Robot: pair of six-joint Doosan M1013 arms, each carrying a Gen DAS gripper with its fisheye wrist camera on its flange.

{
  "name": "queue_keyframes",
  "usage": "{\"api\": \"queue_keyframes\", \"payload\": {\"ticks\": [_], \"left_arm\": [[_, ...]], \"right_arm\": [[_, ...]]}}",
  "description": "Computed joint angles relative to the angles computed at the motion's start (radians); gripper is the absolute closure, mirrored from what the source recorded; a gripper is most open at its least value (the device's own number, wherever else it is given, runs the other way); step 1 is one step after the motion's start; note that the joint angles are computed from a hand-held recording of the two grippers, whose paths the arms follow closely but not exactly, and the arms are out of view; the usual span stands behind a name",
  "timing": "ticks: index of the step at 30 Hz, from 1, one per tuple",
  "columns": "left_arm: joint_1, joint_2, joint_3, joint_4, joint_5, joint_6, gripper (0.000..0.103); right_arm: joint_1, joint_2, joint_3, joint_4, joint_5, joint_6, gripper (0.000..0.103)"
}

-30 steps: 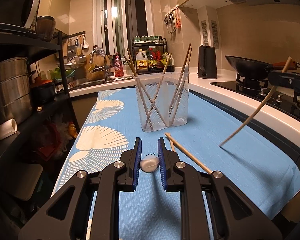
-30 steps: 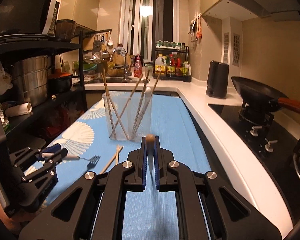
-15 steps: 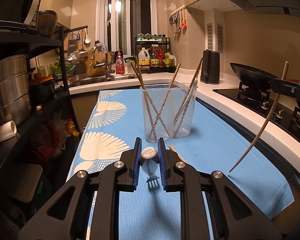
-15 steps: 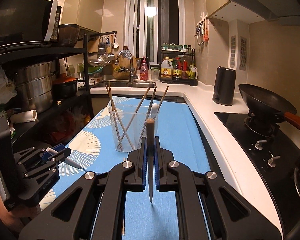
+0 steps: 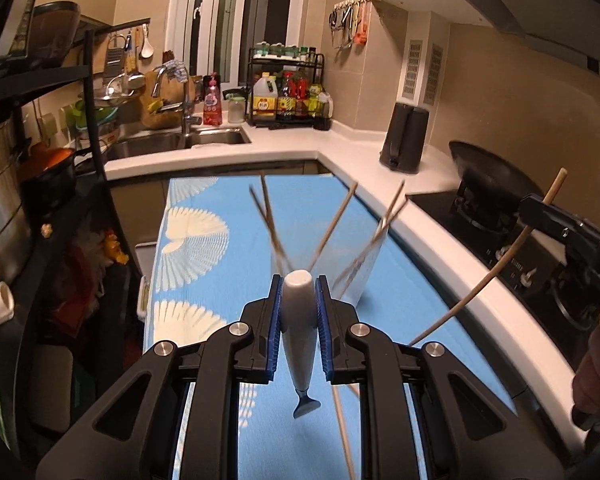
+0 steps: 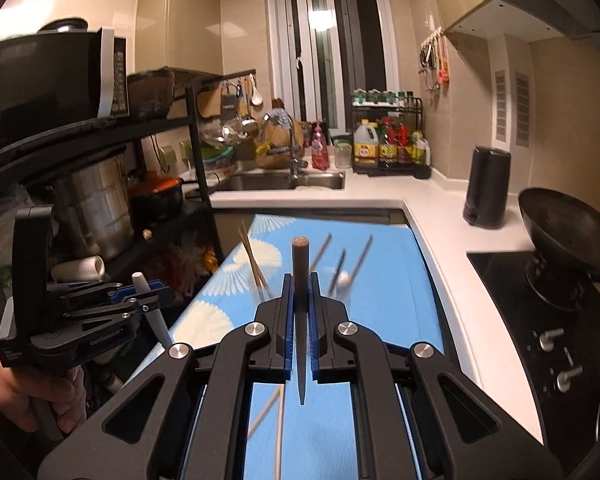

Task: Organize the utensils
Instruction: 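Carry the fork and the chopstick up over the clear container with both tools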

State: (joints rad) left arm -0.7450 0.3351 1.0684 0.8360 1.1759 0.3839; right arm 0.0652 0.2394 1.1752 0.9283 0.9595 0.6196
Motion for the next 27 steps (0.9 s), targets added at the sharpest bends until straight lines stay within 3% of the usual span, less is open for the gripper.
{"api": "queue_keyframes", "payload": {"ticks": [6, 13, 20, 27], "left_arm": [[0.053, 0.050, -0.162, -0.016, -0.032, 0.113, 0.087], [0.119, 0.140, -0.317, -0.093, -0.060, 0.201, 0.087], [0.169, 0.202, -0.348, -0.229, -0.070, 0.251, 0.087], [0.186, 0.225, -0.308, -0.306, -0.065, 0.283, 0.087]], "right_arm": [[0.026, 0.079, -0.179, 0.019, 0.018, 0.078, 0.097], [0.068, 0.162, -0.314, -0.045, -0.051, 0.149, 0.097], [0.096, 0.213, -0.328, -0.115, -0.086, 0.190, 0.097], [0.111, 0.262, -0.343, -0.193, -0.042, 0.256, 0.097]]}}
